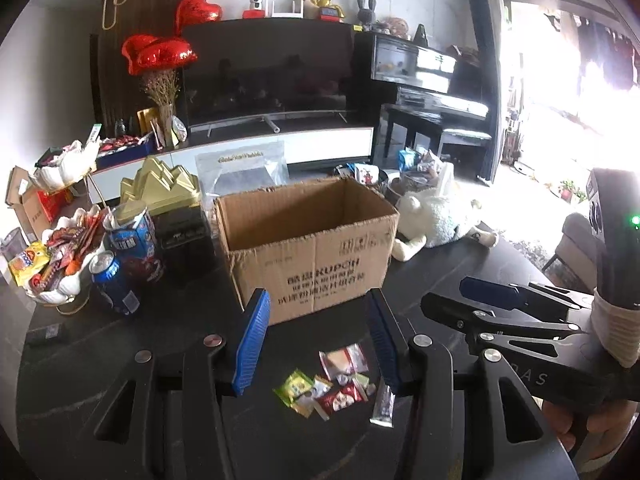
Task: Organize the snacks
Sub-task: 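Move both tools back to the remaining snack pile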
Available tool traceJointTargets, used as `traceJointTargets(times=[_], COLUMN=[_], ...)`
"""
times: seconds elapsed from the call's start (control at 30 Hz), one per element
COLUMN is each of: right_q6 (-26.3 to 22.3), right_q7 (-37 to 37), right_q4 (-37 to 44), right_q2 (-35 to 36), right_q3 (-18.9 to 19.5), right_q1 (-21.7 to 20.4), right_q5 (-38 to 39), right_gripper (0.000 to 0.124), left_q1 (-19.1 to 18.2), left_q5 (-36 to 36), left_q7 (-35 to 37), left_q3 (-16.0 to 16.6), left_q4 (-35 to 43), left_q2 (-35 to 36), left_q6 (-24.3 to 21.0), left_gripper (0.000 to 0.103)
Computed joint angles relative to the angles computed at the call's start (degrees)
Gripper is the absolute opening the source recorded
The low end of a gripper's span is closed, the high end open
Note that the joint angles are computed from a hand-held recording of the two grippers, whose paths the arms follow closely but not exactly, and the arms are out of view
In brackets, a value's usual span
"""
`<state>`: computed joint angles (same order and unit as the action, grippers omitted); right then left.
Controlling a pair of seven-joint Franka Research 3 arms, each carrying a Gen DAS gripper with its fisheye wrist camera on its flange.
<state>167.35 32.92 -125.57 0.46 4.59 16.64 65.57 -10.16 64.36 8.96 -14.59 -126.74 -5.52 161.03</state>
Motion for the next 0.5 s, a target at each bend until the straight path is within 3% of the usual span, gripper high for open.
traceJointTargets(times=[0.5], right_q6=[2.3], right_q7=[-3.8], right_q4=[-5.3], right_q2=[-0.4], right_q3=[0.3], right_q1=[1.2], right_q5=[6.3], right_gripper=[0.052], left_q1=[-0.3], left_q5=[5.6], left_q7=[-6.4], left_q3=[-0.2], left_q4=[-5.1], left_q2=[0.6], left_q6=[3.1], left_gripper=[0.049])
